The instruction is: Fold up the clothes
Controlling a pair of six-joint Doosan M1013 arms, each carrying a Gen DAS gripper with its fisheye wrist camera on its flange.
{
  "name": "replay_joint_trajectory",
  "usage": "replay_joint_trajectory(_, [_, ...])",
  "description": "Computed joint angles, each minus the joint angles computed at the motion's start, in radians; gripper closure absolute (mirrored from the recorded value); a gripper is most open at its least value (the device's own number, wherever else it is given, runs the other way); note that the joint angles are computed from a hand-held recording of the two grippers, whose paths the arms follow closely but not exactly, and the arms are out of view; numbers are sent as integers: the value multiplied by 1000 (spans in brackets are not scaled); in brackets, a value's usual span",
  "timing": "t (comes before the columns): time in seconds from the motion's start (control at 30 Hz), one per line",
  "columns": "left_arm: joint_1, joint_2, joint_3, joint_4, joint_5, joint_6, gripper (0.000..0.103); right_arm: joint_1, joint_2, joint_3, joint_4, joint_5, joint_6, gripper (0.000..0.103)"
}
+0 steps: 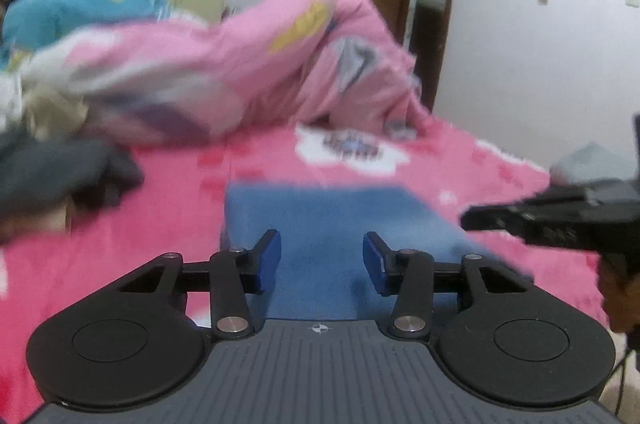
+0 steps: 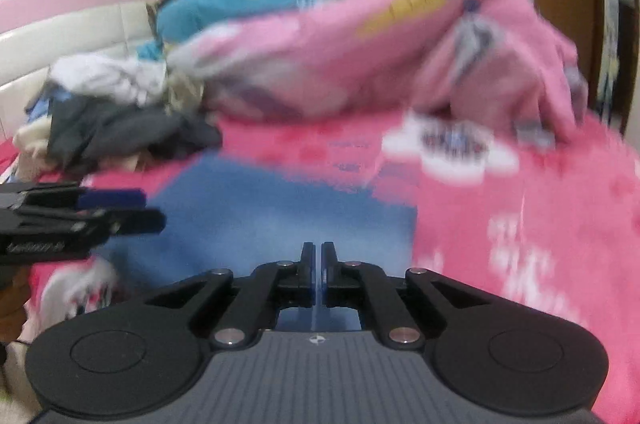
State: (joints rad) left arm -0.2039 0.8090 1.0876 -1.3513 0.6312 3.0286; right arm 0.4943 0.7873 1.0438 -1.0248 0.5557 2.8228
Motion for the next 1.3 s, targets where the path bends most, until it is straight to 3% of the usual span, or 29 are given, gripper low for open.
replay_joint_trajectory(0.07, [-13,33,-75,150,2,-163,56,-15,30,-58,-2,-1,-20,98])
replay_joint_trajectory(0.17, [-26,102,-202,415,58,-457,57,-50,86,-128,261,7,-194,99])
replay_joint_trajectory(0.23, [-19,120,-212,403,73,-465,57,-68,112,-146,385,4,-260,101])
replay_joint_trajectory(0.3, [-16,104,-182,357,59,-390,57,-71,98,-120,389,-24,-263,101])
replay_joint_trajectory(0.5, [-21,111,-243,373,36,-426,51,-102,162,-301,610,126,-494,96])
replay_joint_trajectory(0.53, [-27,124,-277,423,39,-481,51,-110,181,-335,643,147,-516,96])
replay_joint_trajectory(0.63, [-43,204,-426,670,143,-747,50,-132,236,-431,726,204,-563,102])
replay_joint_trajectory(0.67, [-45,221,-454,703,166,-782,50,-136,241,-422,734,186,-558,103])
replay_joint_trajectory(0.77, [-40,200,-420,681,147,-750,50,-131,217,-386,672,152,-489,100])
replay_joint_trajectory(0.87, [-32,164,-369,666,103,-768,51,-112,151,-289,519,92,-345,92])
replay_joint_trajectory(1.03, [-11,56,-189,509,17,-594,49,-76,-22,-13,381,-138,-152,70])
replay_joint_trajectory(1.17, [-19,11,-102,468,25,-488,47,-46,-57,65,375,-141,-116,67])
replay_joint_trajectory(1.23, [-38,10,-90,568,20,-529,46,-41,-50,67,393,-118,-103,69])
replay_joint_trajectory(1.3, [-51,4,-70,620,-30,-545,45,-36,-43,69,411,-97,-92,70])
